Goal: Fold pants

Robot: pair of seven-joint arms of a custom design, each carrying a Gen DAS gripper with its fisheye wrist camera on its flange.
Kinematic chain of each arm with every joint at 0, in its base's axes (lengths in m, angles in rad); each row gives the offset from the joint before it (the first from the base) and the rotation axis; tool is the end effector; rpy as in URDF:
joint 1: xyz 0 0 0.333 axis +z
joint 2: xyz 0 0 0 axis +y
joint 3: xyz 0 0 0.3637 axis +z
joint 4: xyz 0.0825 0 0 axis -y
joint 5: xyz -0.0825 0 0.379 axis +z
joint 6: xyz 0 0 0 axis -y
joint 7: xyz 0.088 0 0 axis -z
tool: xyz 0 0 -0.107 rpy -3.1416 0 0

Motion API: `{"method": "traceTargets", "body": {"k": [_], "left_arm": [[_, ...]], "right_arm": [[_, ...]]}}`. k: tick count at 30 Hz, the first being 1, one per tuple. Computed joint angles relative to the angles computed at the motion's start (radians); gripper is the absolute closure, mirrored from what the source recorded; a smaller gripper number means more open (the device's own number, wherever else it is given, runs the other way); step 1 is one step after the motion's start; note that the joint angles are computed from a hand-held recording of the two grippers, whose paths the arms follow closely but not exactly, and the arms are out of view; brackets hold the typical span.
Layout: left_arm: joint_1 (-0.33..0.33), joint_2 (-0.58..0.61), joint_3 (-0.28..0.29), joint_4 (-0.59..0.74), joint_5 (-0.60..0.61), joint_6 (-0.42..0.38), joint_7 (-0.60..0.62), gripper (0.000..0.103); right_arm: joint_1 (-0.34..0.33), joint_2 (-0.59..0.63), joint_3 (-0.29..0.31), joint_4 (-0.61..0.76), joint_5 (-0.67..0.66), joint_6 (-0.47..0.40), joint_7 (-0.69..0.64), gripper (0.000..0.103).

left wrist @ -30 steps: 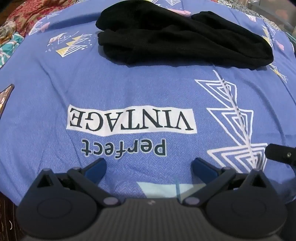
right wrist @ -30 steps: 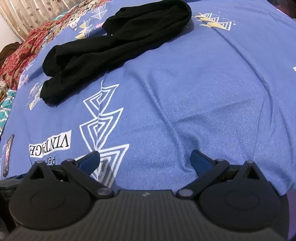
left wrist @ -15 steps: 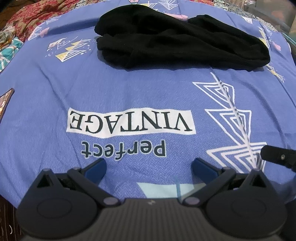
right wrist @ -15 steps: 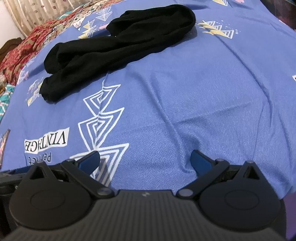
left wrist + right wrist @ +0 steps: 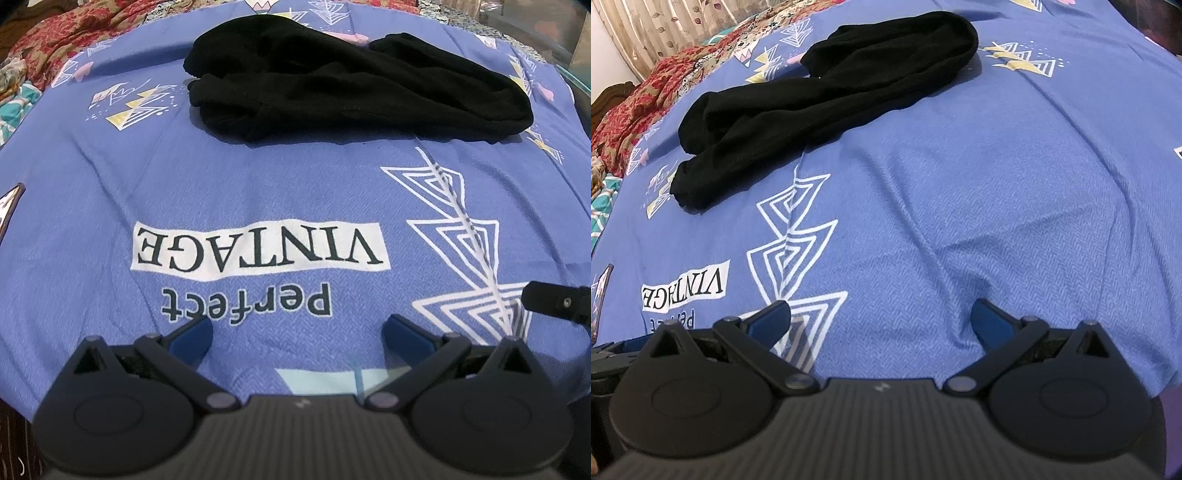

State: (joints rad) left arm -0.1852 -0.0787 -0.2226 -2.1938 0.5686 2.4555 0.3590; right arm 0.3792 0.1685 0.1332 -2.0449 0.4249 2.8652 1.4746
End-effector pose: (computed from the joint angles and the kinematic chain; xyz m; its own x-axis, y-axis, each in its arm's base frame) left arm 0.4942 -0.2165 0.5038 0.3943 -0.9181 0.0399 -0.7753 -0.3557 -0.5219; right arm 0.5597 0.2835 0.4814 0.3068 -0.9039 -0.2980 -0.8222 -0.0939 -0.5615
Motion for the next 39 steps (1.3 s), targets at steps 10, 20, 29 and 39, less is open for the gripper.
{"method": "traceTargets", "body": {"k": [10, 20, 29, 39], "left_arm": [[0.048, -0.064, 0.029, -0.024, 0.074, 0.099, -0.058, 0.010], [0.158, 0.121, 0.146, 0.093, -0.537, 0.423, 0.224, 0.022], [0.181, 0.091, 0.116, 0.038, -0.547, 0.486, 0.178, 0.093], [0.278, -0.402, -0.001, -0.402, -0.449, 0.458, -0.053, 0.093]], "right_arm": [[0.001, -0.004, -0.020, -0.004, -0.025, 0.057, 0.071, 0.059], [-0.086, -0.012, 0.088, 0.018, 0.278, 0.173, -0.254, 0.077], [-0.102, 0.121, 0.063, 0.220, 0.389, 0.065, -0.297, 0.077], [-0.133, 0.220, 0.123, 0.363, 0.474, 0.075, -0.289, 0.077]]}}
